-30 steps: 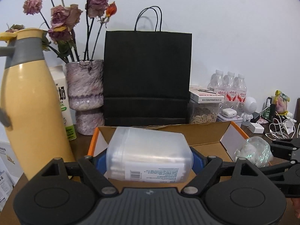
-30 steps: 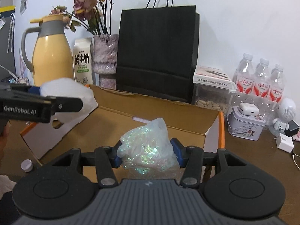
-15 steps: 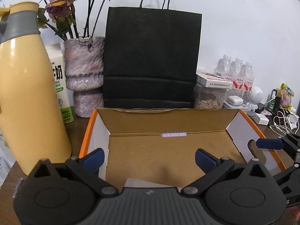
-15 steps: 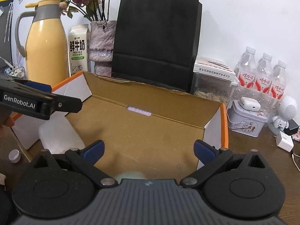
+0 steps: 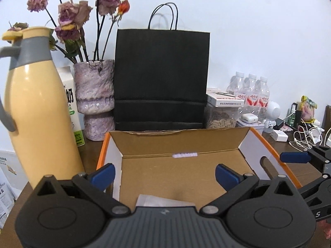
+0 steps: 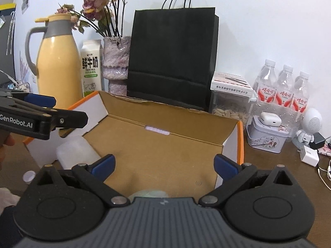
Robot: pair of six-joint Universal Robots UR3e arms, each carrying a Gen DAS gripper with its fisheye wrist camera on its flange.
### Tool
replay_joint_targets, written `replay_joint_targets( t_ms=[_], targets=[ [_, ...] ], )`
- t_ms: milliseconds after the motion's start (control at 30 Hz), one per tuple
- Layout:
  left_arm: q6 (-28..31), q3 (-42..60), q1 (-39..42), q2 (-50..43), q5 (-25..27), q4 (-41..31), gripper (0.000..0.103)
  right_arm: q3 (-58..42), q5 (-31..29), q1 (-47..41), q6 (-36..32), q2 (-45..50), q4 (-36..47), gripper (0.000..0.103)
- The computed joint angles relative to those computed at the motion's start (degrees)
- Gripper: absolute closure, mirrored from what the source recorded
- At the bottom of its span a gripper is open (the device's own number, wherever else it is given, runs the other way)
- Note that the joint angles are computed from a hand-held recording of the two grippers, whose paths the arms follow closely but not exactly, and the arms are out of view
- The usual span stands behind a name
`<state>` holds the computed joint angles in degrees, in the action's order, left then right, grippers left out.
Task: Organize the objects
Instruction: 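Open both tools and pull them back out of the cardboard box, then grasp the white cloth with the left tool while the right tool grasps the plush sheep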
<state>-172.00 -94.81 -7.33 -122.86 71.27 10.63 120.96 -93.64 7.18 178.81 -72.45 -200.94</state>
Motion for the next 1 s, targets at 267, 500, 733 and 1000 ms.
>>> replay_joint_targets(
  t_ms=[267, 500, 733, 1000],
  targets=[
    [0.32, -15.29, 2.46, 10.89, -1.70, 4.69, 0.000, 9.03, -4.24, 3.52, 3.18, -9.82, -0.03, 0.000],
    [2.47, -29.67, 6.39, 23.21, -3.60, 3.75, 0.000, 13.82, -14.25, 12.67, 7.43, -18.81, 7.67, 0.000],
    [6.73, -44.00, 13.92, 39.78, -8.30, -1.42, 0.000, 15.37, -27.41, 26.39, 18.35, -22.16, 15.50, 0.000],
    [18.70, -57.19, 30.12, 66.04, -19.01, -22.40, 0.000, 15.43, -37.71, 38.97, 34.74, -21.23, 24.82, 0.000]
  ],
)
